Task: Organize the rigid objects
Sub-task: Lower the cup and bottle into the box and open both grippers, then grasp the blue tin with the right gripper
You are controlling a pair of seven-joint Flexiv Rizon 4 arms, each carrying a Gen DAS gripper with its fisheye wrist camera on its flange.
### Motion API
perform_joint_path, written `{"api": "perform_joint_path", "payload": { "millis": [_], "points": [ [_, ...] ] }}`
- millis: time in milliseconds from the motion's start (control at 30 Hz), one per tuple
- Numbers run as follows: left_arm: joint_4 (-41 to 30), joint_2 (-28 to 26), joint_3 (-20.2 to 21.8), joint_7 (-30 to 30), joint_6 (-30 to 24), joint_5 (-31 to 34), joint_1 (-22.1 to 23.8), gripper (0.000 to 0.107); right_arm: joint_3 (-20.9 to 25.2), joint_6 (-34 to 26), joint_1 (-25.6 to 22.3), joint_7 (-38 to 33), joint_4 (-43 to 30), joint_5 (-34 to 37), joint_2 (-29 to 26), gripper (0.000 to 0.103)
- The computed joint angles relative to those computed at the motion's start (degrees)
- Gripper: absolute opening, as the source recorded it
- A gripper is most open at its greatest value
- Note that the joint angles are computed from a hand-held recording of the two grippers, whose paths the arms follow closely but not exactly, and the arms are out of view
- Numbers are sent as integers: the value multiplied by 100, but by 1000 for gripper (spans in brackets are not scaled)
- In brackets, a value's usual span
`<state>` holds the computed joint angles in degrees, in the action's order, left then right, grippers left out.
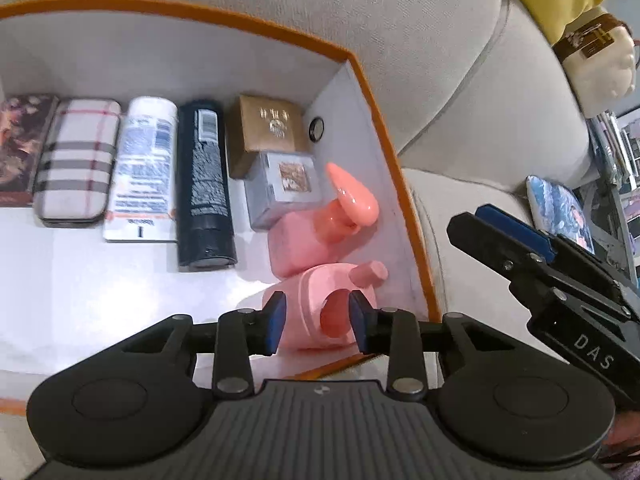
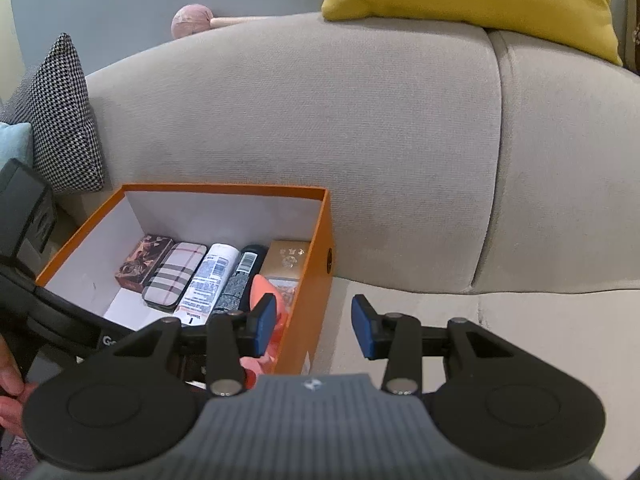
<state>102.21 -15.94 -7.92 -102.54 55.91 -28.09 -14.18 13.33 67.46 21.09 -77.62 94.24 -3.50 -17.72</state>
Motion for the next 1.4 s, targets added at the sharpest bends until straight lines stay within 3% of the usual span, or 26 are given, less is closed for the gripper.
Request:
{"api": "perform_joint_path", "payload": {
  "millis": [100,300,433,667,867,933,1033,1133,1400],
  "points": [
    [354,335,-14,211,468,-141,-32,38,-54,113,47,150,164,-99,156,44],
    [962,1156,190,21,1251,618,-287,38,3,811,81,479,851,-131,657,48],
    [1322,1630,316,-832,1215,1620,-321,38,88,1107,173,814,1417,-179,1027,49],
    [2412,2396,315,-1883,1213,2145,-265,38,364,1182,429,1337,2136,35,1376,49],
    [3167,2633,195,-2262,1601,2253,-257,38,728,414,587,862,1882,1655,1205,49],
    [3233,2673,49,-2620,1680,2698,-87,38,734,405,694,895,1898,1716,1107,49],
    [3255,2622,-81,-3078,1710,3258,125,38,623,669,896,1295,2054,1272,928,49],
    [3311,2492,36,-3104,1937,3117,28,38,593,780,928,1501,2053,1014,685,49],
    [3520,2373,234,-2752,2118,2538,-208,38,1152,955,360,1259,1612,2252,133,48]
  ]
}}
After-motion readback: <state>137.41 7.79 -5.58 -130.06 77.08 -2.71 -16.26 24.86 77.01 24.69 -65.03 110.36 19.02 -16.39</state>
